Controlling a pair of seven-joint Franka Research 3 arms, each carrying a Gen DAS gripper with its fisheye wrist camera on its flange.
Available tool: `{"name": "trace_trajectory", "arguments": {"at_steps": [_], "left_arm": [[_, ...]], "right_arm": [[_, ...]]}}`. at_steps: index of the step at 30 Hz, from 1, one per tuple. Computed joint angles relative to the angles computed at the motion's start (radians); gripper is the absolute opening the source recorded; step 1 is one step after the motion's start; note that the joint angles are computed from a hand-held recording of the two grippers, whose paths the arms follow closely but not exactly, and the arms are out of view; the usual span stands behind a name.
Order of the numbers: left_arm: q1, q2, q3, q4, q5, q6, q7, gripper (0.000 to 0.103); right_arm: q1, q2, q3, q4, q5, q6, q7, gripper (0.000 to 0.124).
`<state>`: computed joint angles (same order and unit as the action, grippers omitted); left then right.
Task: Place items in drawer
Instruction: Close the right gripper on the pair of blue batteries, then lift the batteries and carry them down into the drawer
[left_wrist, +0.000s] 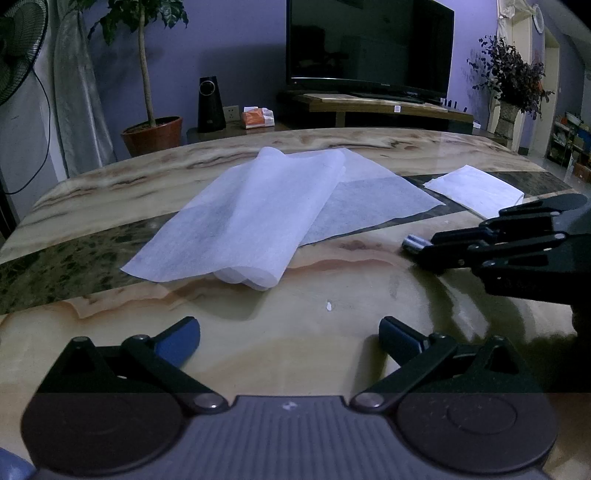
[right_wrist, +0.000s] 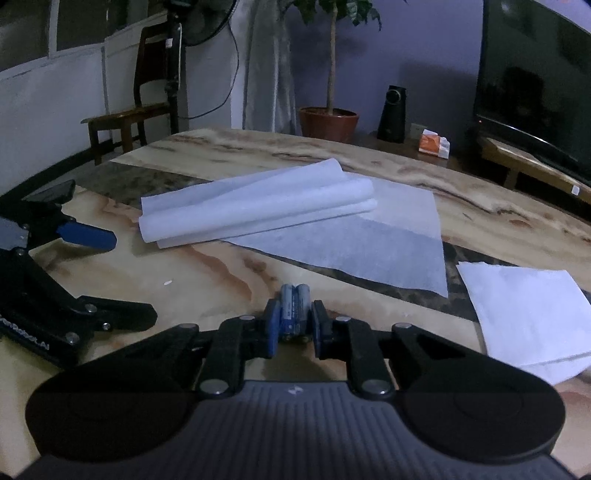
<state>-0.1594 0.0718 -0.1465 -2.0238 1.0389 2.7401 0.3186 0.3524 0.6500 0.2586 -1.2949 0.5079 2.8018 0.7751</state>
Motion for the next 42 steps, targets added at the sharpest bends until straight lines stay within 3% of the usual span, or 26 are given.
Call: {"name": "trace_trajectory", "arguments": {"at_steps": [9, 17, 22, 26, 29, 34, 42], "left_arm": [[0.0, 0.0, 0.0, 0.0, 0.0, 0.0, 0.0, 0.103], [0.0, 0.0, 0.0, 0.0, 0.0, 0.0, 0.0, 0.103], [0.0, 0.0, 0.0, 0.0, 0.0, 0.0, 0.0, 0.103], [0.0, -0.001, 0.0, -0.001, 0.0, 0.0, 0.0, 0.103], [0.0, -0.001, 0.0, -0.001, 0.0, 0.0, 0.0, 0.103], [0.0, -0.001, 0.0, -0.001, 0.0, 0.0, 0.0, 0.103], [0.0, 0.0, 0.0, -0.001, 0.0, 0.0, 0.0, 0.103]], "right_arm": [[-0.131, -0.117, 0.13, -0.183, 0.238, 0.05, -0.189, 0.02], [-0.212, -0.276, 0.156, -0.373, 0.511, 0.01, -0.459, 0.02], [-0.282, -0.433, 0.156, -0.513, 0.759, -0.128, -0.669, 0.02], [-0.3, -0.59, 0.105, -0.657, 0.864, -0.328, -0.784, 0.02], [-0.279, -0.669, 0.06, -0.748, 0.836, -0.448, -0.827, 0.02], [-0.216, -0.712, 0.01, -0.853, 0.664, -0.465, -0.752, 0.02], [-0.088, -0.625, -0.027, -0.884, 0.269, -0.264, -0.538, 0.02]]}}
